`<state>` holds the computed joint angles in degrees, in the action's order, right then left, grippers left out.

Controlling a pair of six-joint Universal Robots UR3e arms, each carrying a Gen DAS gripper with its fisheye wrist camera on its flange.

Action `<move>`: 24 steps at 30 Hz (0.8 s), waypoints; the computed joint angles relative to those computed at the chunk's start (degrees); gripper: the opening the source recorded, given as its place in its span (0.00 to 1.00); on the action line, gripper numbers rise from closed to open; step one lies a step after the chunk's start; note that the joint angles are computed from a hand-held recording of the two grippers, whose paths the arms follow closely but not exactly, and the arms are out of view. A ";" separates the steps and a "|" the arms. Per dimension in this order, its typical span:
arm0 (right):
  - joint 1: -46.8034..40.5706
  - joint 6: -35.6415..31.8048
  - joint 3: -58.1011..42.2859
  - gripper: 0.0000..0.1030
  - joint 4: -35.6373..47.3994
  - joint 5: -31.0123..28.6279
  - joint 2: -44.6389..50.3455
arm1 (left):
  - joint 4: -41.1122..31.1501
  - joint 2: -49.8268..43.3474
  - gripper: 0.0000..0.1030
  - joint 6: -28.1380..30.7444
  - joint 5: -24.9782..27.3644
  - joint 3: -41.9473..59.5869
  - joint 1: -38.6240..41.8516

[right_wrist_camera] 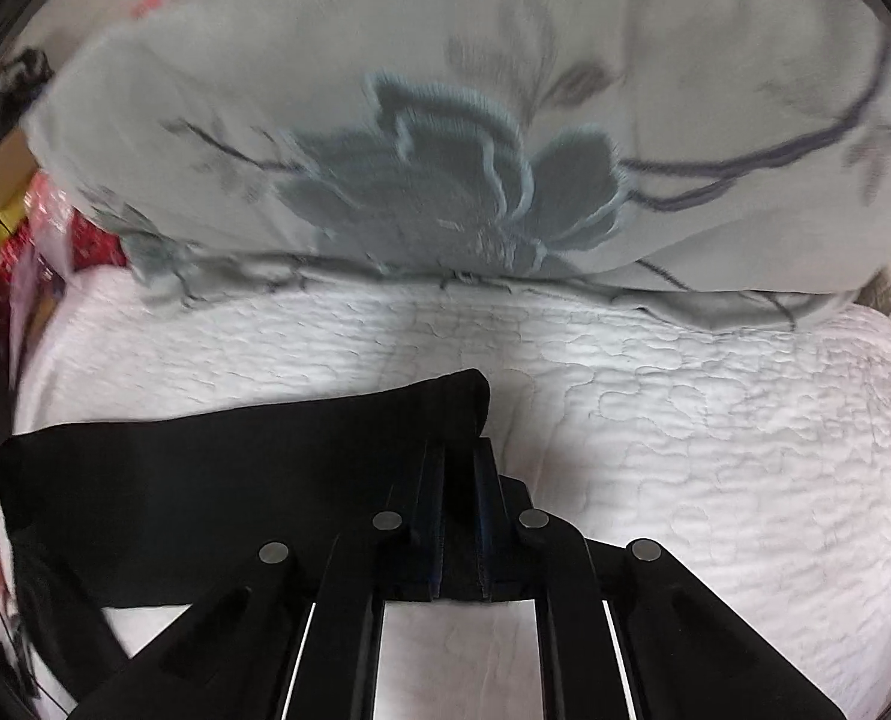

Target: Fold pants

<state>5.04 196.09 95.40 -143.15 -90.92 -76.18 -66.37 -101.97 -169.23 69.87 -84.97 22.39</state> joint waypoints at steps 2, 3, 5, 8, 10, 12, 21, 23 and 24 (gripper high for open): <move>0.27 0.74 4.45 0.08 -2.09 0.45 -5.28 | 0.91 5.88 0.30 2.14 -0.70 -4.21 1.20; 0.16 0.67 5.99 0.08 -2.70 0.67 -7.14 | 1.03 9.60 0.30 3.42 -1.63 -6.86 2.39; 1.03 1.10 12.16 0.08 -5.50 0.13 -13.84 | 0.70 15.35 0.30 5.77 -3.19 -11.04 4.72; 2.04 1.95 19.44 0.08 -6.24 -0.26 -23.37 | -3.77 20.98 0.30 8.23 -2.72 -13.85 6.46; 3.12 2.86 24.82 0.08 -4.82 -0.79 -30.93 | -6.57 26.89 0.30 12.30 -4.56 -19.25 10.25; 4.45 3.97 30.57 0.08 -2.73 -1.32 -38.92 | -9.17 32.18 0.30 16.16 -5.12 -24.15 13.26; 23.59 20.45 44.38 0.14 9.46 -15.11 -52.66 | -16.75 42.58 0.33 27.52 -2.66 -39.29 24.78; 29.63 25.84 42.12 0.14 13.72 -19.63 -51.44 | -25.04 46.23 0.37 32.40 -4.65 -37.70 29.87; 31.74 28.18 41.12 0.19 16.48 -20.80 -52.11 | -28.87 48.09 0.40 35.29 -5.13 -37.01 32.57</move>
